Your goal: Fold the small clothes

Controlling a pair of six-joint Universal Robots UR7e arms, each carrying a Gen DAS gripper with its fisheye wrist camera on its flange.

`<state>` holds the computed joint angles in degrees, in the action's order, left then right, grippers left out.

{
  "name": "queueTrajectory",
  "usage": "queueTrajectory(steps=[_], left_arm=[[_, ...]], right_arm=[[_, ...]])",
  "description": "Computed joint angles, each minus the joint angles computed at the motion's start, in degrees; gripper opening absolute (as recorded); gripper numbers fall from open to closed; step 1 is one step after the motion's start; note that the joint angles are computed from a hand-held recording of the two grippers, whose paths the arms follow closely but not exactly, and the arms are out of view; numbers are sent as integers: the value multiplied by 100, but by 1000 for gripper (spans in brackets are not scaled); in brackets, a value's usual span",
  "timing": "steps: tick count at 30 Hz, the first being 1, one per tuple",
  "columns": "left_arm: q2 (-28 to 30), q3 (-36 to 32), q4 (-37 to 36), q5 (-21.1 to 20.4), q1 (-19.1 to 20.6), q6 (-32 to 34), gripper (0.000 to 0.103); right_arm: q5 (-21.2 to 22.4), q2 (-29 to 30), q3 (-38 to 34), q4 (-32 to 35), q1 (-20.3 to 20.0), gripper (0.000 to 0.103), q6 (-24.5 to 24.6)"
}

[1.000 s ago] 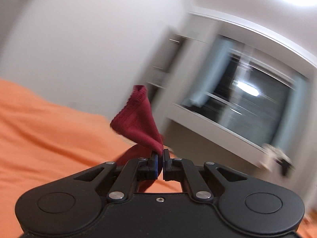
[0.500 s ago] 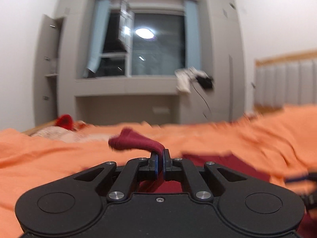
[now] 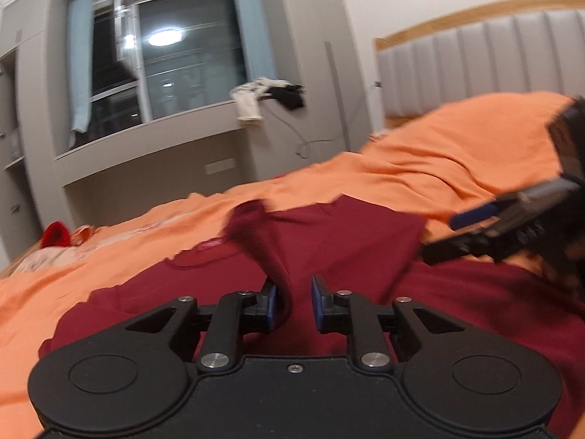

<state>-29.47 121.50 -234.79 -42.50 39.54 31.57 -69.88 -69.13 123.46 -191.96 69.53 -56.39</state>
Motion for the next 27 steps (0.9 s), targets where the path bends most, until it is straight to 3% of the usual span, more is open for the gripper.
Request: queueTrajectory(steps=[4,7,10,11,14,19,22,24,25,27], left_arm=[[-151,178,394,-378,73,-264,46],[-282,275,627,-574,95,-428,53],[-462,387,688,-795,139,-694,68],[-496,383,646,-795,151,-769,76],[-610,353,356,-600,187,-886,83],[-673,107,-305,399,297,-931,90],[-667,-258,-397,1645,400,-1222,91],[-724,-497,-14,2586,520,-1940,91],[-831,-464,229,2743,610,-2467,91],[-1138,-240,639,2620,813,-3563,90]], right_arm=[[-91,27,-16,1,8,103,47],[-125,42,-11,-42,10,103,65],[-143,51,20,-142,17,103,18],[-147,55,33,-189,24,103,-14],[-165,98,74,-380,79,103,-177],[52,159,178,-715,156,103,-637],[229,275,213,-962,235,103,-836],[318,341,186,-942,314,103,-898],[364,387,168,-949,350,103,-933],[408,461,139,-945,402,103,-1061]])
